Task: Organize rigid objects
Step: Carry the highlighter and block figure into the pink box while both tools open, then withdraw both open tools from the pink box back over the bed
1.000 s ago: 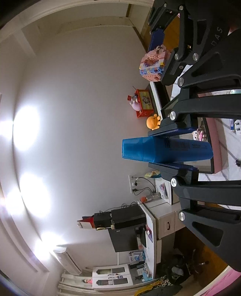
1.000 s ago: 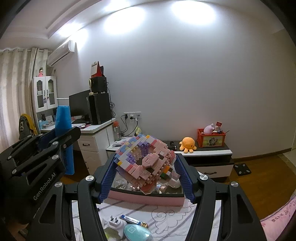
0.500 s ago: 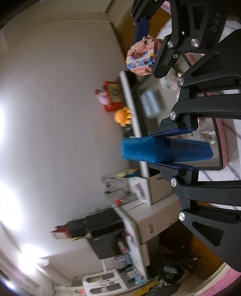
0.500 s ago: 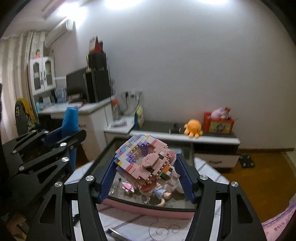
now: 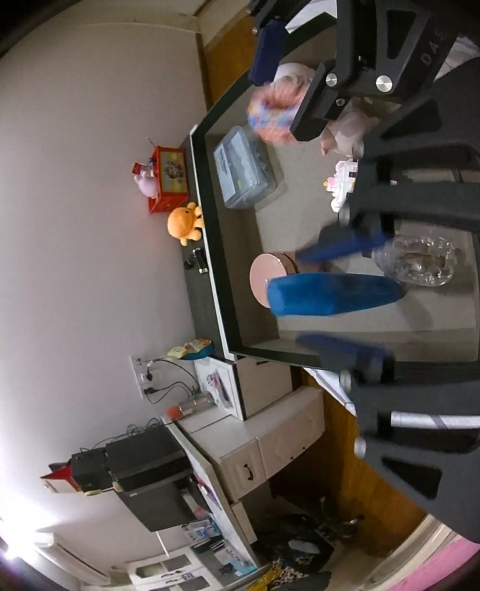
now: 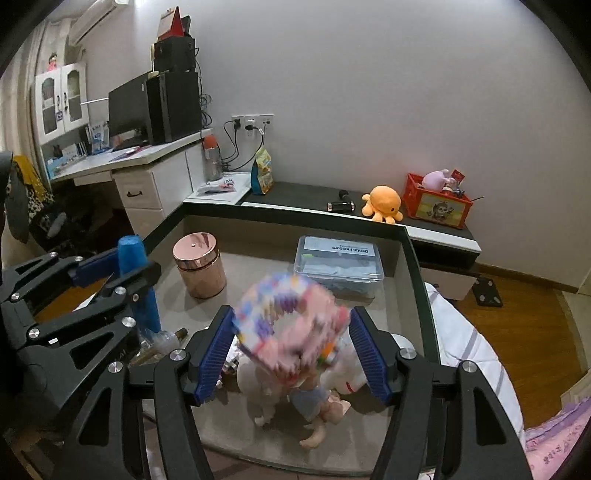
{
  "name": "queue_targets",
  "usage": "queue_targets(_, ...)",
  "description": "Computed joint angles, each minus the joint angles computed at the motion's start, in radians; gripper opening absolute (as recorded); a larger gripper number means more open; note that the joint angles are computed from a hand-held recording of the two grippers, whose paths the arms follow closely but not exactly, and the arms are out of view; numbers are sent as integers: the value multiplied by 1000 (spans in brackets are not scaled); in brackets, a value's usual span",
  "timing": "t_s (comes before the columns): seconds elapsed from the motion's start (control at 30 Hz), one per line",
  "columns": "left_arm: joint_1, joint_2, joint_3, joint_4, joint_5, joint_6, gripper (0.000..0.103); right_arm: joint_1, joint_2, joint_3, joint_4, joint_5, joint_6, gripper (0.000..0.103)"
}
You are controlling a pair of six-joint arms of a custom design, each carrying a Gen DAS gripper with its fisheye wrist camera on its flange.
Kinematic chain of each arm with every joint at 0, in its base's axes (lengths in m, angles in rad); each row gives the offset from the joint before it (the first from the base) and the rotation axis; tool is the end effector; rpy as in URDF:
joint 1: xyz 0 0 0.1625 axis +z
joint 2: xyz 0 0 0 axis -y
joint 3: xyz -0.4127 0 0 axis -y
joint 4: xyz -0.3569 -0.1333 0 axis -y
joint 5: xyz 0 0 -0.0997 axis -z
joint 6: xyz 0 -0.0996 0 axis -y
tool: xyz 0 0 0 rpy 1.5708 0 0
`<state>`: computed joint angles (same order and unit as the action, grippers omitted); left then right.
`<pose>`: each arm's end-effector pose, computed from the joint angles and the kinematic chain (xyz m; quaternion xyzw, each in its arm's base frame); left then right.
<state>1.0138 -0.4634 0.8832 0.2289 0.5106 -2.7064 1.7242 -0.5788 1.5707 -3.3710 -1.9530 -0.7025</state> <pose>-0.1692 -0.6882 0.0927 0.1700 0.7866 -0.4107 0.4286 0.1984 -0.6538 0.0978 0.3067 -0.8523 0.3243 0.2728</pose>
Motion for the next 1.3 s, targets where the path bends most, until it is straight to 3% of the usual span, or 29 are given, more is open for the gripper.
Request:
queue_targets(0.07, 0, -12, 15, -14, -2, 4, 60, 1, -5, 3, -6, 8, 9, 74)
queue_targets(0.17, -10, -47, 70, -47, 4, -8, 78, 5, -25, 32, -45, 14, 13, 79)
queue_targets(0.37, -81, -206, 328, -237, -2, 3, 97, 21, -117, 161, -126, 56, 32, 84)
queue_targets(0.67, -277, -450, 754, -564, -65, 68, 103, 56, -309, 471, -340, 163, 51, 87)
queue_targets(0.87, -427, -549, 982, -849, -179, 194, 103, 80, -396, 659, -509, 194, 40, 88)
queue_targets(0.93, -476, -569, 1043, -948, -230, 257, 103, 87, -415, 713, -568, 205, 39, 89)
queue_targets(1.0, -509, -591, 1081, -983, -251, 265, 103, 97, -416, 753, -645, 194, 24, 103)
queue_targets(1.03, -531, -599, 1092, -948, -263, 222, 103, 102, -416, 768, -676, 188, 15, 103)
queue_targets(1.13, -572, -621, 1143, -1001, -288, 227, 103, 108, -436, 818, -731, 213, 11, 103)
queue_targets(1.3, -628, -646, 1212, -1152, -350, 351, 103, 133, -447, 870, -798, 186, -2, 103)
